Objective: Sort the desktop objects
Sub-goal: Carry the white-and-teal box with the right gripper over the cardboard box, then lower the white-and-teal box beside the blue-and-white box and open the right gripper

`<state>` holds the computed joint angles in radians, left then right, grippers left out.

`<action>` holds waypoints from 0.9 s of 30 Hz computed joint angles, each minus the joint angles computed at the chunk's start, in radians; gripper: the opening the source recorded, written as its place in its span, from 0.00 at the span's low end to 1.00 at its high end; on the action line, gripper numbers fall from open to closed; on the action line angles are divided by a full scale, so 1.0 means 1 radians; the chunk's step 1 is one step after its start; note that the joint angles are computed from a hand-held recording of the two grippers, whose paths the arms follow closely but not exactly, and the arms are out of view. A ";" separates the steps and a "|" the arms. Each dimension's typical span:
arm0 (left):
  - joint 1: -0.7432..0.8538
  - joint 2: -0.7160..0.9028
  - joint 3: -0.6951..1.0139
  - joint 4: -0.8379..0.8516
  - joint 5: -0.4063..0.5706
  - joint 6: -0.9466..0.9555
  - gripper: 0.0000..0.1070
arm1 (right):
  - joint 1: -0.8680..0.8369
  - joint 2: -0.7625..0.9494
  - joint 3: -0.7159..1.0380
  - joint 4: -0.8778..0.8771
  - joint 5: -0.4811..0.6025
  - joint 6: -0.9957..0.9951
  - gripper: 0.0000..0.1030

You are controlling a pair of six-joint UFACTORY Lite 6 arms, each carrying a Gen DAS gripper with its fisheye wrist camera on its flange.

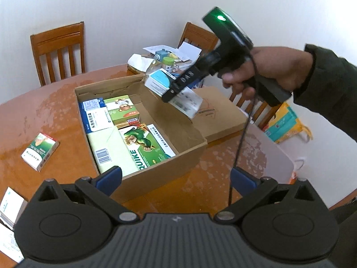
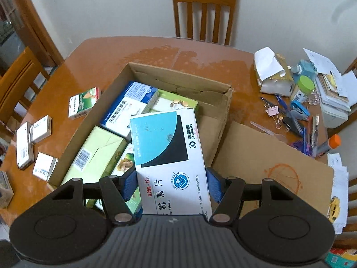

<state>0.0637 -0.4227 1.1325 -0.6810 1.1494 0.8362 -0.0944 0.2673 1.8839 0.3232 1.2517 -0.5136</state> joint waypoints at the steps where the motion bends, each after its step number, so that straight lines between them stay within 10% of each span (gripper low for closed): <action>1: -0.021 -0.004 0.004 0.014 -0.013 -0.027 0.96 | 0.000 0.008 -0.002 0.005 -0.014 0.004 0.66; 27: 0.093 -0.059 -0.012 0.038 0.005 -0.083 0.96 | 0.300 0.477 0.299 -0.196 -0.214 0.491 0.65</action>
<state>0.1564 -0.4821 1.1203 -0.6430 1.1548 0.7528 0.2057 0.7447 2.1826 0.1274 1.0377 -0.0229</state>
